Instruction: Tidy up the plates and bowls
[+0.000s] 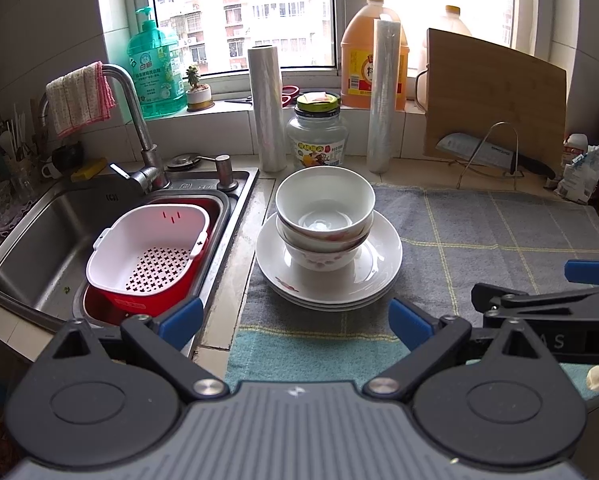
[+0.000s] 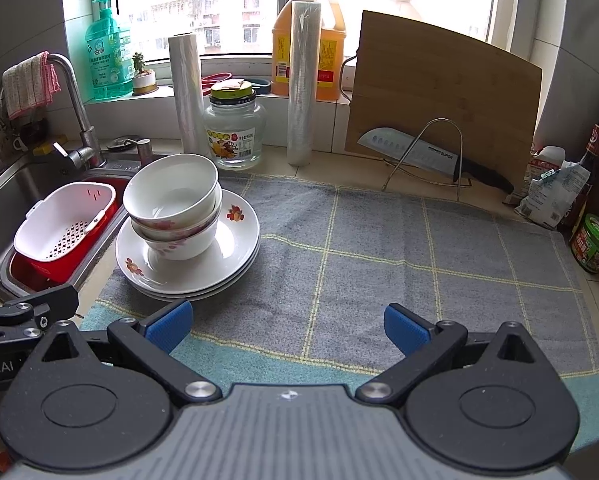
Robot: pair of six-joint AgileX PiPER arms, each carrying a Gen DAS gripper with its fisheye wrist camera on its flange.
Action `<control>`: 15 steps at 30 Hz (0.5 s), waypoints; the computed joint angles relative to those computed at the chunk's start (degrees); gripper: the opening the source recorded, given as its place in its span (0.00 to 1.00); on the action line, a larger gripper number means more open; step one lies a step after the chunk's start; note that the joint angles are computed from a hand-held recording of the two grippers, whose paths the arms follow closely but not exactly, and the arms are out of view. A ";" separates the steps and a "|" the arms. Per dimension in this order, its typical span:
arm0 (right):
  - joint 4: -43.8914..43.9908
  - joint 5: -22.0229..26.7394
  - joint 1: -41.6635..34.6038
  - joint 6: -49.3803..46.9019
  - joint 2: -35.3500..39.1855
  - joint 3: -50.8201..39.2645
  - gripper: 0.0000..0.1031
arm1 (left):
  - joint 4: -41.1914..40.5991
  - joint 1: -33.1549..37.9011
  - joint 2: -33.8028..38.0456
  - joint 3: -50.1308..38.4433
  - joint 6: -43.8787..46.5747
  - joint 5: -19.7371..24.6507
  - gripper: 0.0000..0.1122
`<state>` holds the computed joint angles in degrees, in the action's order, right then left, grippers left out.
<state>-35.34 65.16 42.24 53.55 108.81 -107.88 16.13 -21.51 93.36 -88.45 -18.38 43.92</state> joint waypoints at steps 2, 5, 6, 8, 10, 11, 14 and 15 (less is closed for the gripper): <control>-0.04 -0.08 -0.03 -0.03 -0.03 0.05 1.00 | 0.05 0.01 0.00 0.01 0.03 -0.06 0.88; -0.10 -0.07 -0.03 -0.04 -0.07 0.06 1.00 | 0.17 -0.04 0.06 -0.09 -0.10 -0.06 0.88; -0.03 -0.05 -0.02 -0.05 -0.07 0.04 1.00 | 0.14 -0.02 0.07 -0.11 -0.07 -0.06 0.88; -0.08 -0.01 0.01 -0.03 -0.03 -0.01 1.00 | 0.00 0.08 0.10 -0.15 0.21 -0.11 0.88; -0.03 0.12 -0.03 -0.24 0.06 -0.29 1.00 | 0.04 0.05 0.07 -0.14 0.11 -0.08 0.88; -0.03 0.12 -0.03 -0.24 0.06 -0.29 1.00 | 0.03 0.07 0.07 -0.11 0.17 -0.15 0.88; 0.02 -0.03 -0.13 -0.38 0.00 -0.23 1.00 | 0.20 -0.04 0.21 -0.44 -0.01 0.09 0.88; -0.07 0.01 -0.08 -0.28 0.04 -0.26 1.00 | 0.04 0.07 0.19 -0.41 0.21 0.00 0.88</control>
